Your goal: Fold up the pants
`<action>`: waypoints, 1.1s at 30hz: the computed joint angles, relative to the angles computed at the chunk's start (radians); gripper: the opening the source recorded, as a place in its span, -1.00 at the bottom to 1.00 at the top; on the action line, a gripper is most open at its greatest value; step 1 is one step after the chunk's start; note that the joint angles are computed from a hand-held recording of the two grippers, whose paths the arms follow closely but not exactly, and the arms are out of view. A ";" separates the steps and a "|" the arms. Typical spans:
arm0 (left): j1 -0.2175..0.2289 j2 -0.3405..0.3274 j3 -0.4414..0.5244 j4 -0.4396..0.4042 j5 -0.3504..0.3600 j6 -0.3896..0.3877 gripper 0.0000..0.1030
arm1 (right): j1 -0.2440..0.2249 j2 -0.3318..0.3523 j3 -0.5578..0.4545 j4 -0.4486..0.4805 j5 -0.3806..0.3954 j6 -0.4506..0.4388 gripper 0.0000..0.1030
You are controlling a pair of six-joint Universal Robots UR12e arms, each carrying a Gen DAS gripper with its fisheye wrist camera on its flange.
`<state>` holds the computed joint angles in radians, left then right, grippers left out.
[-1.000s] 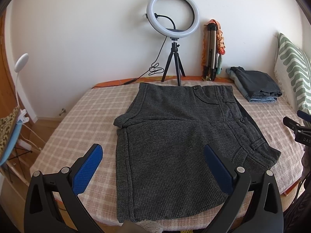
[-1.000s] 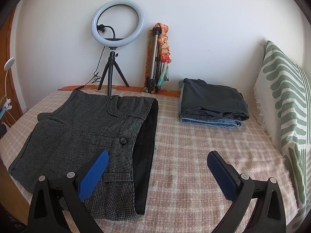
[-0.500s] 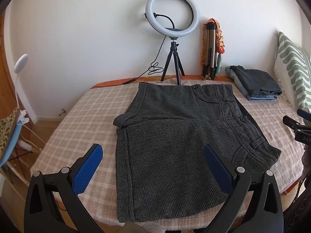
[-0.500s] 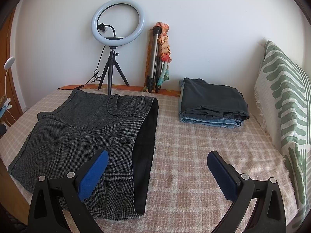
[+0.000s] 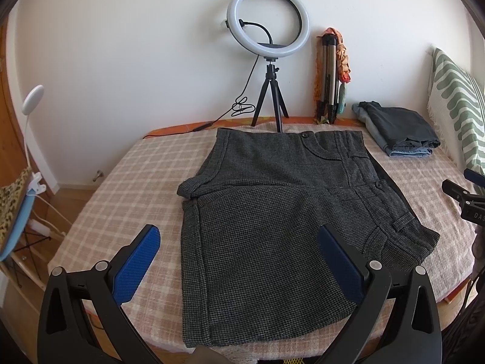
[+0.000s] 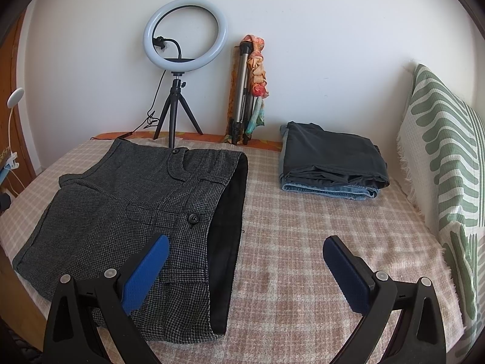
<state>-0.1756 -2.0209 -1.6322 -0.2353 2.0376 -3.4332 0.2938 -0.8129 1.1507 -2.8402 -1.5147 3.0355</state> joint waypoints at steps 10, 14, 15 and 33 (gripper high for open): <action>0.009 0.006 -0.005 -0.018 -0.040 -0.024 0.99 | 0.000 -0.005 0.008 -0.008 0.004 -0.004 0.99; 0.014 0.012 -0.011 -0.033 -0.059 -0.040 0.99 | -0.001 -0.011 0.015 -0.011 0.016 -0.009 0.99; 0.017 0.015 -0.014 -0.036 -0.069 -0.048 0.99 | -0.002 -0.013 0.018 -0.011 0.026 -0.011 0.99; 0.072 0.046 -0.088 -0.104 -0.267 -0.005 0.53 | -0.011 -0.048 0.098 0.055 0.239 -0.350 0.81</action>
